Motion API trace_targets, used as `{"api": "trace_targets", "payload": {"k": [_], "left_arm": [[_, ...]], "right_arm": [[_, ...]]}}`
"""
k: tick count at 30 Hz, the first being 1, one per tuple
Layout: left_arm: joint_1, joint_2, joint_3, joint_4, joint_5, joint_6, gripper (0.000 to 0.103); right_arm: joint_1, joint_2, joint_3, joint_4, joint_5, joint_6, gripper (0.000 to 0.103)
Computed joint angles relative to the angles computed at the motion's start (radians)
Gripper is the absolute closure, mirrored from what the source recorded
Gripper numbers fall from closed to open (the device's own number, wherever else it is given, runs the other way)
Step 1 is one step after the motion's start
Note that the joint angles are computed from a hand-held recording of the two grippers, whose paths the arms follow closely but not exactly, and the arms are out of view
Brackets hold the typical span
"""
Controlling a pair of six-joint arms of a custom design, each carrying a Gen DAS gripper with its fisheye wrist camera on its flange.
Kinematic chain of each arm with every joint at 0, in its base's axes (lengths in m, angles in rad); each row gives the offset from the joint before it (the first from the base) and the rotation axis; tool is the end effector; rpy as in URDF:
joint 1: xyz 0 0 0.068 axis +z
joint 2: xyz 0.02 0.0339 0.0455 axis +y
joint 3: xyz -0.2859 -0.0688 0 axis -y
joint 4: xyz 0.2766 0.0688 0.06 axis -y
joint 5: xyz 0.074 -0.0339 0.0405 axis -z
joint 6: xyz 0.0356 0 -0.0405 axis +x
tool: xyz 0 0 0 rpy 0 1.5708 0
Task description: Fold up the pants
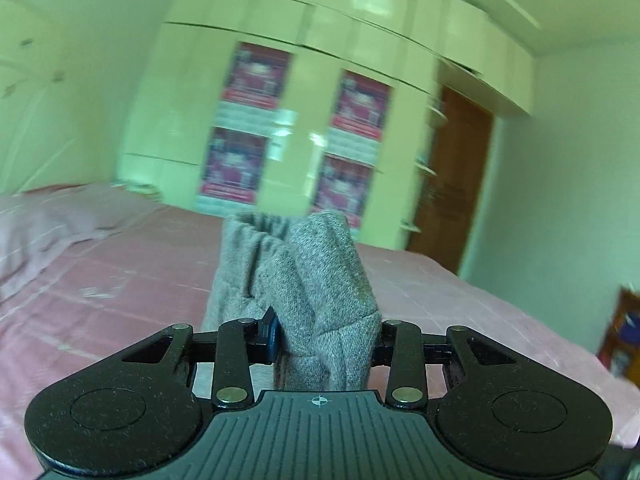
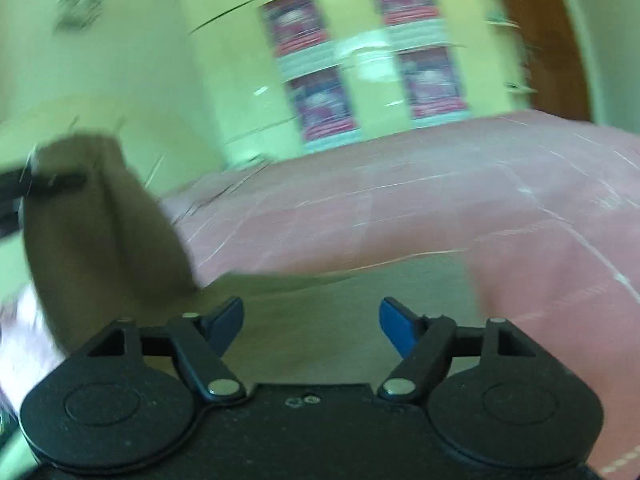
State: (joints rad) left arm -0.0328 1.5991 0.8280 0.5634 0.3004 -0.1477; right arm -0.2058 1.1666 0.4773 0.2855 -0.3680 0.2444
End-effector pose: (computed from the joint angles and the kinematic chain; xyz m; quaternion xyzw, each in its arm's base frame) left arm 0.3734 -0.0228 0.2273 0.0500 0.7720 -0.1719 0.6099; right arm 0.2549 -0.0401 0.2046 0.0849 0.8223 0.1631 0.5386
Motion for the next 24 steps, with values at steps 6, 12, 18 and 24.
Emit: {"api": "trace_targets", "payload": {"k": [6, 12, 18, 24], "left_arm": [[-0.343, 0.203, 0.173, -0.144, -0.107, 0.053, 0.046], [-0.422, 0.128, 0.041, -0.148, -0.177, 0.033, 0.013], [-0.172, -0.143, -0.225, -0.146, -0.106, 0.058, 0.013], [0.118, -0.27, -0.37, -0.28, 0.05, 0.272, 0.012]], "right_arm": [[-0.354, 0.119, -0.014, 0.089, -0.255, 0.244, 0.035], [-0.394, 0.214, -0.017, 0.234, -0.456, 0.403, 0.034], [-0.319, 0.329, 0.066, 0.146, -0.612, 0.497, 0.038], [-0.257, 0.283, 0.098, -0.033, -0.54, 0.433, 0.043]]}}
